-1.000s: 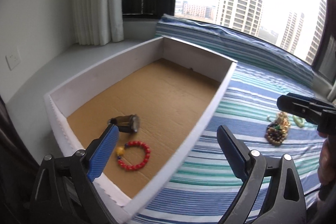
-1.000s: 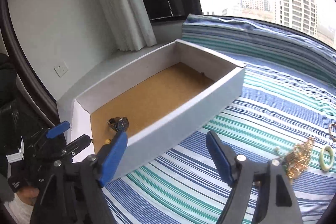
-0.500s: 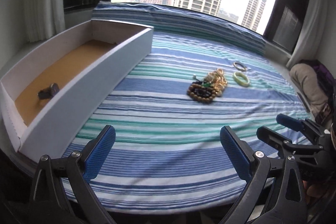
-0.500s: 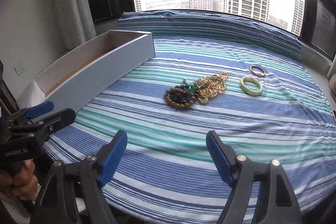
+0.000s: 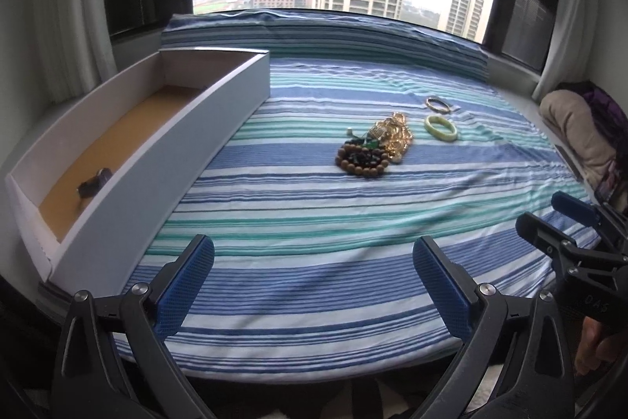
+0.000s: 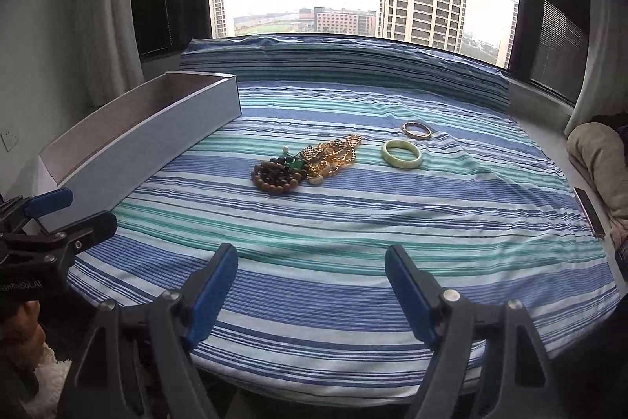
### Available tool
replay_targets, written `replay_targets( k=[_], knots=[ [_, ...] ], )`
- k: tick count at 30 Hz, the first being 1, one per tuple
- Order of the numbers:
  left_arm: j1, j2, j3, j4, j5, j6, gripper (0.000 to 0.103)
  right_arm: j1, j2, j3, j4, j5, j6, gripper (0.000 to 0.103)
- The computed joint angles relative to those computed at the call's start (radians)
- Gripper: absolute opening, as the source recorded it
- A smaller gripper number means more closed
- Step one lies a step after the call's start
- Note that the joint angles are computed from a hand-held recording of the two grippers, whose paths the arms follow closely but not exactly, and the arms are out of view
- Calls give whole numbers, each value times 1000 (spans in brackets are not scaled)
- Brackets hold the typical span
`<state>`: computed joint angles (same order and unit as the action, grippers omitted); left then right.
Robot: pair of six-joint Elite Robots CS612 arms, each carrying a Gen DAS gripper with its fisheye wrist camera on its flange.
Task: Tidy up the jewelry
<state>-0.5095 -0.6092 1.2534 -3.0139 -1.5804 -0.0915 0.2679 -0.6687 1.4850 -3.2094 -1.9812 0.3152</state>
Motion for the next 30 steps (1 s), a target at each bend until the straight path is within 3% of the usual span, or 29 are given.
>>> replay_targets(
  k=[4,7,13,22,30],
  knots=[
    [6,24,-34,36,4,-22,101,3,17,-31,54,-14,2,79],
    [12,38,-57,61,-22,-52,101,-2,24,-47,97,16,11,79],
    [10,52,-79,90,-46,-51,101,-4,29,-65,130,20,-12,79],
    [2,50,-77,113,-35,-31,101,-19,29,-53,118,77,30,79],
    [-3,52,-79,131,-36,-21,101,-24,24,-38,113,68,51,79]
  ],
)
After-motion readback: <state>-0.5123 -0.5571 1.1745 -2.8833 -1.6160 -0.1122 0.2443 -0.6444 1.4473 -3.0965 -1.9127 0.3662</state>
